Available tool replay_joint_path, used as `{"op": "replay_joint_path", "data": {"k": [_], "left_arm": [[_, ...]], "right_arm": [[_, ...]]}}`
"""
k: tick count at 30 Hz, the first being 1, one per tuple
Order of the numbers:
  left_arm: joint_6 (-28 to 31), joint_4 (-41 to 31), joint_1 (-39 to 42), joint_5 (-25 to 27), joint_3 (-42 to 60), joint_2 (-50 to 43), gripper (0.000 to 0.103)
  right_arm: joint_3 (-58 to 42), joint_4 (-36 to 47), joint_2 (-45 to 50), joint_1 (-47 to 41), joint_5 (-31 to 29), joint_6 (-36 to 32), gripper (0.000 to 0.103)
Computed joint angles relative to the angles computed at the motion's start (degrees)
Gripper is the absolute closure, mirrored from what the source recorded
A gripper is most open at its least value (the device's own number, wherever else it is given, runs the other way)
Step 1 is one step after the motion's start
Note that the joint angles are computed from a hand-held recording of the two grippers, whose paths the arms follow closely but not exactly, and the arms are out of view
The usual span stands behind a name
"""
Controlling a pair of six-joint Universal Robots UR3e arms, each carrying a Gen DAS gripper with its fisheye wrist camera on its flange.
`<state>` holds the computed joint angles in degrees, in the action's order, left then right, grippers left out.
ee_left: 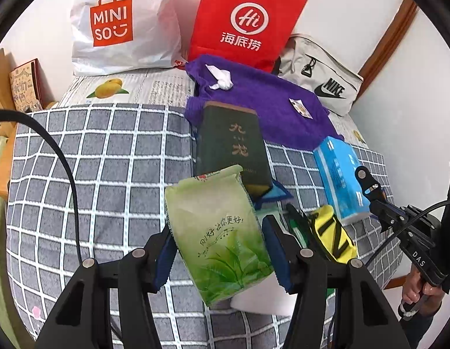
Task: Organize soft objects
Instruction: 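Carry both held items onto the purple towel and open both tools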
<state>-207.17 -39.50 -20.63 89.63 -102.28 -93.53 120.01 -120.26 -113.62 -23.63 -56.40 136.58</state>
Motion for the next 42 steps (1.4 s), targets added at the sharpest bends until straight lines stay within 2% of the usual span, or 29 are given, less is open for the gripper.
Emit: {"op": "replay_joint_path", "data": {"k": [12,22,28,35,42], "left_arm": [[2.27,-1.15,3.38,0.62,7.01,-5.26,0.048],[4.69,-2.68,7.16,-0.31,13.79,-9.6,0.048],[5.78,-4.37,8.2,-0.62,21.25,-15.41,0.048],[6.04,-4.95,10.0,-1.24,28.27,-20.83,0.048],[7.78,-11.62,9.11,-0.76,45.42,-32.1,0.048]], "right_arm": [[-6.8,-9.63,12.91,3.33,-0.5,5.5,0.1],[-17.96,-15.7,26.69,6.17,-1.91,11.11,0.1],[-25.68,-18.04,34.23,8.71,-2.94,13.28,0.1],[-35.14,-16.45,43.27,10.15,-3.64,14.7,0.1],[-44.39,-16.01,52.01,11.06,-7.48,15.0,0.1]]}}
